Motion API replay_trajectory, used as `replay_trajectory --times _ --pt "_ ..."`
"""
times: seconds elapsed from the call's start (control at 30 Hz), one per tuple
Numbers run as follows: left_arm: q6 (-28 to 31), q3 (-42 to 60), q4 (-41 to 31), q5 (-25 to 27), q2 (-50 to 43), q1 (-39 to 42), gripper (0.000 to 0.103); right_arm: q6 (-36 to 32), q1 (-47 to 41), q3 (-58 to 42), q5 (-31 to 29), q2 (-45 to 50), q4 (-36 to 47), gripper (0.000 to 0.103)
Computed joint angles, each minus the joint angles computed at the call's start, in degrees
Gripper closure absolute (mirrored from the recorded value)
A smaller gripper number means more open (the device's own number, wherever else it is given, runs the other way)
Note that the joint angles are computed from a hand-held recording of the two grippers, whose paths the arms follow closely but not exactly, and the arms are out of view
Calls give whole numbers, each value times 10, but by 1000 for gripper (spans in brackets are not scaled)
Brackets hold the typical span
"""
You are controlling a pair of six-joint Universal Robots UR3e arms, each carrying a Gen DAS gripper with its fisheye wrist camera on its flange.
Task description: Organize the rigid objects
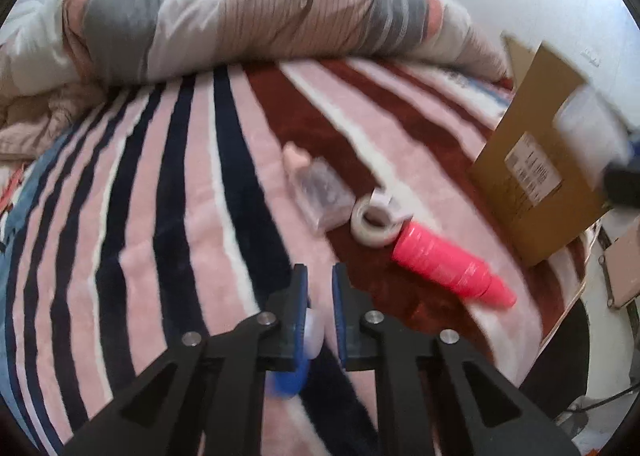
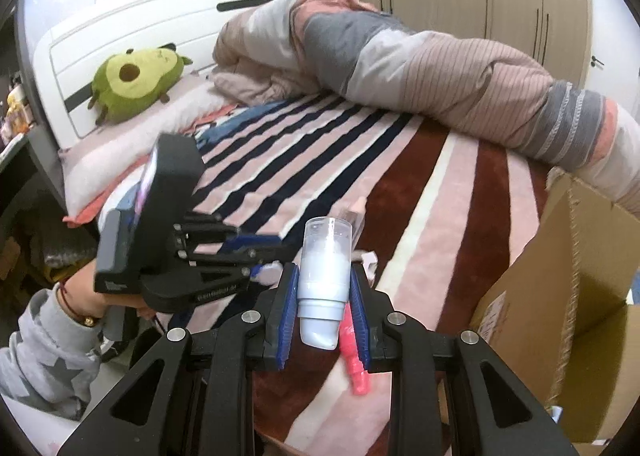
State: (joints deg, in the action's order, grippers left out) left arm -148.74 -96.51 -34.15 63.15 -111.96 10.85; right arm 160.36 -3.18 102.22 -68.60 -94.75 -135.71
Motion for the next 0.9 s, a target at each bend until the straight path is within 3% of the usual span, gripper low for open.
replay_trajectory --times 0.3,0.47,0.6,0.73,0.8,0.9 --pt "-2 -50 43 17 -14 -2 77 -8 -14 15 12 -10 12 82" --pt "18 -101 80 30 17 5 49 -9 -14 17 13 -10 11 82" --pt "30 -145 99 20 46 31 49 -11 -11 19 13 -9 8 82" --pt "28 -185 121 9 67 62 39 -11 -8 17 14 -5 7 82" --pt "34 -197 133 10 69 68 39 -10 -6 16 16 -3 8 82" --pt "33 -222 144 -21 82 93 39 -10 -6 15 17 -2 8 82"
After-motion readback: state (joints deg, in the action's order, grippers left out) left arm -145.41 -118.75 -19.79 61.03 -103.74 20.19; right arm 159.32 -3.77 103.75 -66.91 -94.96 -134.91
